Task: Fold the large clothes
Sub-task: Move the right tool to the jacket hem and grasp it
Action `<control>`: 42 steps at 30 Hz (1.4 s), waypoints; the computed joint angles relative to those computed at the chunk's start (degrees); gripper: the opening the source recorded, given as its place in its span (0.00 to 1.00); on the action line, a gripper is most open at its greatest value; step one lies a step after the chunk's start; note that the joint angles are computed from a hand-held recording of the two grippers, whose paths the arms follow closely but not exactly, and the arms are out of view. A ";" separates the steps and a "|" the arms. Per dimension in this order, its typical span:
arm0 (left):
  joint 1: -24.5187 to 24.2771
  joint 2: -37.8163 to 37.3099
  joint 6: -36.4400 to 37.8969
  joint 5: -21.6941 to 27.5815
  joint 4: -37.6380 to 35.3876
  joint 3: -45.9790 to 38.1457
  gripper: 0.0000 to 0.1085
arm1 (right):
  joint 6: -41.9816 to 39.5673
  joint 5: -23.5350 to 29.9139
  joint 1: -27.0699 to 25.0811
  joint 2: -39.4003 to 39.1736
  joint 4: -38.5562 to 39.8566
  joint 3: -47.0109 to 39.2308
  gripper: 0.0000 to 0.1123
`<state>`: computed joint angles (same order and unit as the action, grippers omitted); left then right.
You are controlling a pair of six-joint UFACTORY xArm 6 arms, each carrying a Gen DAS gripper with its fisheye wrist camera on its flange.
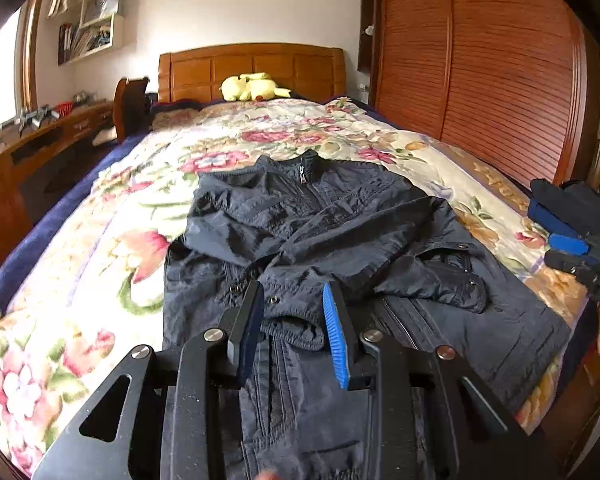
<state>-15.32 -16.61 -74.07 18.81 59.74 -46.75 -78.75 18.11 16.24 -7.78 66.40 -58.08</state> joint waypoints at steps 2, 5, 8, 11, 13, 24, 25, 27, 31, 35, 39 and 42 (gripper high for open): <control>0.29 -0.97 0.22 0.17 -1.10 1.24 0.29 | 0.93 -0.32 -0.10 0.64 -1.19 -0.12 0.48; 0.53 -3.12 -2.01 1.53 -0.52 3.24 0.29 | 3.00 -0.05 -0.77 1.56 -3.19 -0.45 0.48; 1.33 -5.38 -3.30 2.22 -0.67 5.67 0.29 | 4.73 -0.04 -1.73 2.42 -4.52 -0.50 0.48; 2.34 -7.63 -1.16 1.71 -2.23 8.70 0.29 | 6.28 -1.22 -2.10 3.41 -5.90 -0.67 0.48; 2.77 -9.14 1.00 1.59 -3.54 10.61 0.23 | 7.62 -2.01 -2.19 4.10 -7.02 -0.77 0.48; 2.89 -17.45 10.18 7.57 -10.99 18.08 0.37 | 10.99 -2.11 -2.98 5.92 -10.39 -1.29 0.49; 2.64 -17.61 9.92 8.50 -10.72 18.30 0.38 | 10.63 -1.96 -3.19 5.97 -10.42 -1.23 0.49; 2.93 -17.79 11.78 7.60 -12.78 19.70 0.50 | 10.11 -2.26 -3.36 5.94 -10.48 -0.96 0.49; 3.26 -17.33 14.84 6.64 -17.33 22.00 0.74 | 10.69 -1.88 -4.20 6.27 -11.75 -0.73 0.50; 2.66 -17.22 15.11 7.20 -18.71 22.97 0.74 | 12.20 -2.28 -5.02 6.62 -13.54 -0.39 0.50; 2.74 -17.65 16.54 6.79 -21.62 23.79 0.74 | 15.49 -2.28 -5.83 7.57 -17.66 -0.48 0.51; 3.42 -18.23 17.57 5.21 -23.39 24.91 0.74 | 18.31 -3.17 -6.16 8.23 -21.26 -0.28 0.53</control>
